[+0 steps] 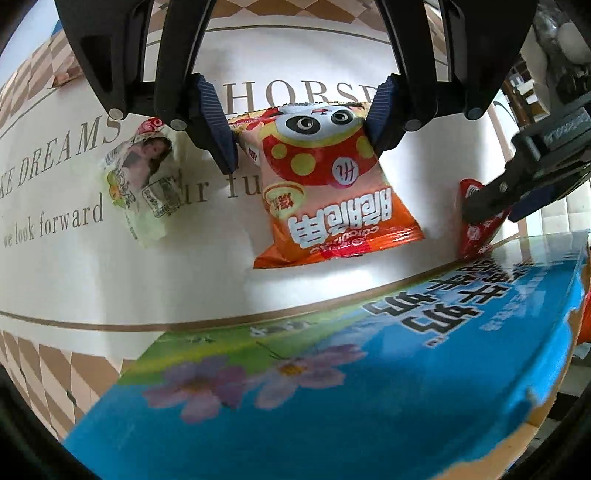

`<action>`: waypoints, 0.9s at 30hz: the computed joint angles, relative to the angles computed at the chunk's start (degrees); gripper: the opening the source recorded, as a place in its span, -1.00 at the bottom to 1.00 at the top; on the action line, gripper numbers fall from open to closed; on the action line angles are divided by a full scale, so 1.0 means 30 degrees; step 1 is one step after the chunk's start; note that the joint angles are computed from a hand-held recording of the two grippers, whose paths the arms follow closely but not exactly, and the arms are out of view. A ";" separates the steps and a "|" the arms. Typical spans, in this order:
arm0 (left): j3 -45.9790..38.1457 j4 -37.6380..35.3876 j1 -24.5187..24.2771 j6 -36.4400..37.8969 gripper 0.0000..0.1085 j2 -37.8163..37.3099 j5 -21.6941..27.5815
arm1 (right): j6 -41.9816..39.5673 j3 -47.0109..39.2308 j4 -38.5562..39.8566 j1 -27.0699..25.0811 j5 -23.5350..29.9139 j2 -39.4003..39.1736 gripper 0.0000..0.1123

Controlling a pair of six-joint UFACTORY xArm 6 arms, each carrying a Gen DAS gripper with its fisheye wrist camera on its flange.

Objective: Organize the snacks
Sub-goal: 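Grasp the red triangular candy pack with the left tool while the right tool grasps the panda chip bag, then lift both packs into the box and open both tools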

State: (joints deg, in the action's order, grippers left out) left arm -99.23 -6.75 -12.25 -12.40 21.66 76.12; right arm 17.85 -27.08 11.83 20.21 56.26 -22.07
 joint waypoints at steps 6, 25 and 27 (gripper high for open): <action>0.2973 0.0088 -0.0517 -0.0951 -0.26 -0.2014 -0.0844 | 0.0156 0.0149 -0.0901 0.0454 -0.0043 -0.0216 0.11; 1.2354 0.0159 -0.2999 -0.4375 -0.22 -0.9872 -0.1125 | 0.1679 0.2541 -0.1237 0.3650 0.4131 -0.4906 0.05; 1.1434 0.0127 -0.3327 -0.4614 -0.22 -0.8765 -0.1211 | 0.1087 0.2631 -0.1289 0.2958 0.4147 -0.4826 0.05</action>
State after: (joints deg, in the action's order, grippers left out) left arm -64.93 -6.37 -22.23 -26.24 -4.64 72.48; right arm 21.11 -19.19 7.97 29.09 68.70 -36.54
